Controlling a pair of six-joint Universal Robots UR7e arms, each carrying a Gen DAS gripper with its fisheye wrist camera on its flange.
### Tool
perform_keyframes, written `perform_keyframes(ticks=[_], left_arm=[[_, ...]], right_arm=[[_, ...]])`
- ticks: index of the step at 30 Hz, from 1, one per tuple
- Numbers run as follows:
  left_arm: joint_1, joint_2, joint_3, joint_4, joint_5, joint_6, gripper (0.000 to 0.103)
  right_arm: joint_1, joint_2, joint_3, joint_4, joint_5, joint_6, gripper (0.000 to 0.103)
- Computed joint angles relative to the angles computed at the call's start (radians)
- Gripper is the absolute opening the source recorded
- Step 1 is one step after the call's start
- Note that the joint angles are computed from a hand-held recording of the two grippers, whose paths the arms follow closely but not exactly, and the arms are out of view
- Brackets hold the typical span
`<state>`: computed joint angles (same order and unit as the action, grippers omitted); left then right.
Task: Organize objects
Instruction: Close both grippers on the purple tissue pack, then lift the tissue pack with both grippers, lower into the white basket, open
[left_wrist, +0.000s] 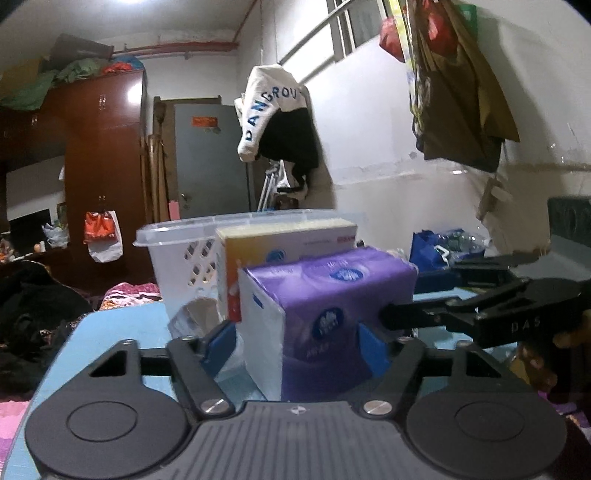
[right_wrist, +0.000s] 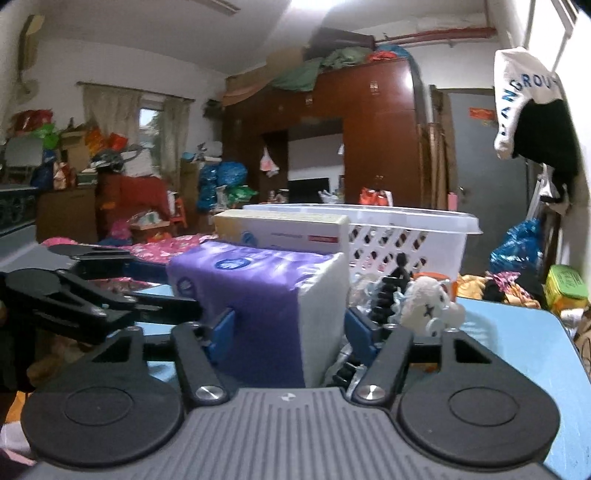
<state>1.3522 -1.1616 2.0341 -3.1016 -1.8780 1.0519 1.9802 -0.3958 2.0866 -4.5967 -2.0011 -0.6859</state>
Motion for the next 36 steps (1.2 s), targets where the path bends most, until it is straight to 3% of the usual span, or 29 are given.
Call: perform_keyframes(ticks=[2, 10, 20, 25, 29, 36], left_arm=[[0.003, 0.002, -0.009, 0.03, -0.007, 0.004, 0.054], [0.015, 0.002, -0.017, 0.044, -0.03, 0.018, 0.046], [0.029, -0.036, 0.028, 0.001, -0.096, 0.068, 0.045], [0.021, -0.08, 0.06, -0.009, -0.124, 0.057, 0.045], [0.002, -0.119, 0.086, -0.034, -0.143, 0.04, 0.045], [-0.052, -0.118, 0.043, -0.061, -0.153, -0.001, 0.045]], right_arm=[[0.002, -0.001, 0.004, 0.001, -0.002, -0.02, 0.057], [0.009, -0.006, 0.009, -0.003, -0.017, -0.053, 0.051], [0.085, 0.038, -0.032, -0.091, -0.098, -0.131, 0.05], [0.115, 0.009, -0.014, -0.101, -0.097, -0.11, 0.05], [0.152, -0.034, -0.022, -0.062, -0.125, -0.109, 0.05], [0.187, -0.089, -0.107, 0.029, -0.18, -0.213, 0.05]])
